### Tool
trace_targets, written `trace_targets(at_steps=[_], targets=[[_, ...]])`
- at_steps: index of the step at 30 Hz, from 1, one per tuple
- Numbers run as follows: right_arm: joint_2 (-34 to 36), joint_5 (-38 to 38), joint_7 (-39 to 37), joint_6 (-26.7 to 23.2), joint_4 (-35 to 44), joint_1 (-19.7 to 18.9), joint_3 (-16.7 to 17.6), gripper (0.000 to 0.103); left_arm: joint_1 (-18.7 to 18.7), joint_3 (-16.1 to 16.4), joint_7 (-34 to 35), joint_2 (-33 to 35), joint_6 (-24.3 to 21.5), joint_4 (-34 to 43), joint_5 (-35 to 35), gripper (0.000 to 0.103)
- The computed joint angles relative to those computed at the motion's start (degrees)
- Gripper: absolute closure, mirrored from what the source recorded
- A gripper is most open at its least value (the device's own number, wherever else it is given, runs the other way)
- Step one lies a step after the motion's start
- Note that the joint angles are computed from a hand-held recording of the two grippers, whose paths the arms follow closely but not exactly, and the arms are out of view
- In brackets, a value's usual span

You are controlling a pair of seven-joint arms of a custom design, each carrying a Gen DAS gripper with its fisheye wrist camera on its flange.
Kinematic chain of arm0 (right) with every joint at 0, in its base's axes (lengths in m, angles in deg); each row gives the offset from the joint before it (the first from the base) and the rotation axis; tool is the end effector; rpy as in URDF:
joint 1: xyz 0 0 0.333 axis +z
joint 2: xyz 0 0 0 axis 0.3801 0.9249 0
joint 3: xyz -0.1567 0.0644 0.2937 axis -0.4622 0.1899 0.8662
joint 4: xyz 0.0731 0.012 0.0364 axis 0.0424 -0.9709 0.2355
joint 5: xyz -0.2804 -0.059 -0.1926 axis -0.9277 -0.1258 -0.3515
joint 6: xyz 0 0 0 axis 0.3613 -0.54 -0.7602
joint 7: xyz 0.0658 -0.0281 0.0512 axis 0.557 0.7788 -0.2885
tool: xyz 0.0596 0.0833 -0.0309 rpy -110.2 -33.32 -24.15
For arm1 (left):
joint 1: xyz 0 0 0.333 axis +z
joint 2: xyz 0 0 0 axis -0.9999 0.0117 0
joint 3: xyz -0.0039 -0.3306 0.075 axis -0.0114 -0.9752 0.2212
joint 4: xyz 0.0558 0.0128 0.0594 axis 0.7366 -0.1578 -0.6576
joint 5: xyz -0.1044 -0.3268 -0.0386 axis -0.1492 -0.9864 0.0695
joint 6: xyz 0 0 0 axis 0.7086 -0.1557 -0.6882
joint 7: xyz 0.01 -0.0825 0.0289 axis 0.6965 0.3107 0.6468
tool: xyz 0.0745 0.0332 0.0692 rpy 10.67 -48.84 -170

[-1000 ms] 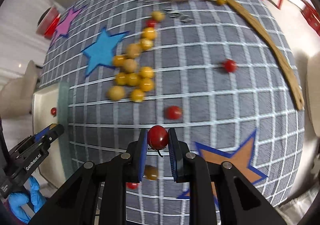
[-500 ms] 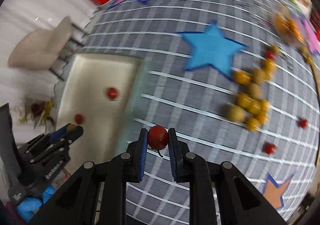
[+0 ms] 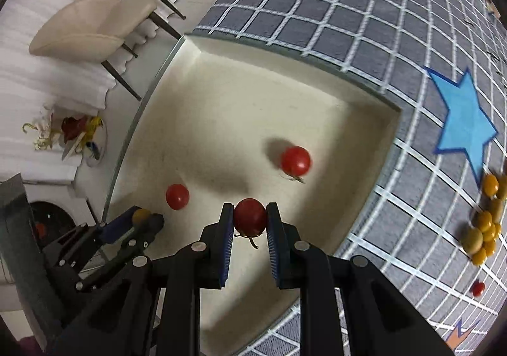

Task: Organize fruits
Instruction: 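Carry the tomato and brown fruit into the white tray and open both tools, then move both open tools back over the fruits on the cloth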

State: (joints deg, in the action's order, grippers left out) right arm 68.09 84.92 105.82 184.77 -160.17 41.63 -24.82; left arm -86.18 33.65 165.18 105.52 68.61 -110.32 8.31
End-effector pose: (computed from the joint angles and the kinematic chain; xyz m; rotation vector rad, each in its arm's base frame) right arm 0.6674 0.2760 0.4027 -1.9203 2.0833 0.2412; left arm 0.6549 -0.0488 0.3710 -1.9364 2.2944 -0.1996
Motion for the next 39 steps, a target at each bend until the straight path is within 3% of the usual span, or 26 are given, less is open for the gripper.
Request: trace_targets(at_steps=[10, 11, 12, 13, 14, 16, 18, 20, 21, 29, 39], targets=[[5.59, -2.17, 1.72, -4.18, 7.71, 1.17, -0.63, 0.080, -0.61, 0.21, -1.09, -0.99, 1.96, -2.07, 1.30, 0.075], [5.84, -2.20, 1.66, -4.48, 8.23, 1.13, -0.56, 0.080, -0.87, 0.47, -1.41, -1.11, 2.21, -2.28, 1.87, 0.065], [6.06, -2.04, 1.57, -4.69, 8.60, 0.97, -0.43, 0.080, -1.11, 0.62, -1.86, -1.31, 2.22, -2.44, 2.25, 0.040], [6.12, -1.72, 1.48, -4.75, 8.73, 0.76, -0.26, 0.080, -1.20, 0.82, -2.36, -1.67, 3.12, -3.09, 2.62, 0.030], [6.24, -1.29, 1.41, -4.85, 8.89, 0.52, -0.05, 0.080, -1.31, 1.05, -2.95, -2.17, 4.41, -3.93, 3.13, 0.026], [6.27, -0.50, 1.02, -4.84, 8.96, 0.01, 0.26, 0.076, -1.21, 0.92, -2.84, -2.45, 4.28, -4.12, 3.47, 0.026], [5.56, 0.06, 0.61, -4.13, 8.14, -0.32, 0.34, 0.059, -1.26, 0.91, -2.71, -2.31, 3.12, -3.68, 3.77, 0.026], [4.31, 1.24, -0.18, -2.75, 6.38, -0.91, 0.77, 0.023, -1.27, 0.98, -2.78, -2.35, 2.54, -3.52, 4.00, 0.026], [3.93, 1.74, -0.20, -1.77, 5.72, -0.89, 0.88, 0.019, -1.17, 0.96, -2.69, -2.41, 2.33, -3.47, 3.99, 0.026], [-1.90, 3.53, 1.14, 3.39, -0.75, -1.62, 0.10, 0.019, -1.99, -0.07, -0.54, -4.71, 1.03, -4.09, 4.21, 0.026], [-17.45, 2.68, 7.21, 11.12, -24.39, -4.48, -3.23, 0.019, -5.74, -3.70, 6.93, -5.01, -0.23, -0.95, 1.34, 0.026]])
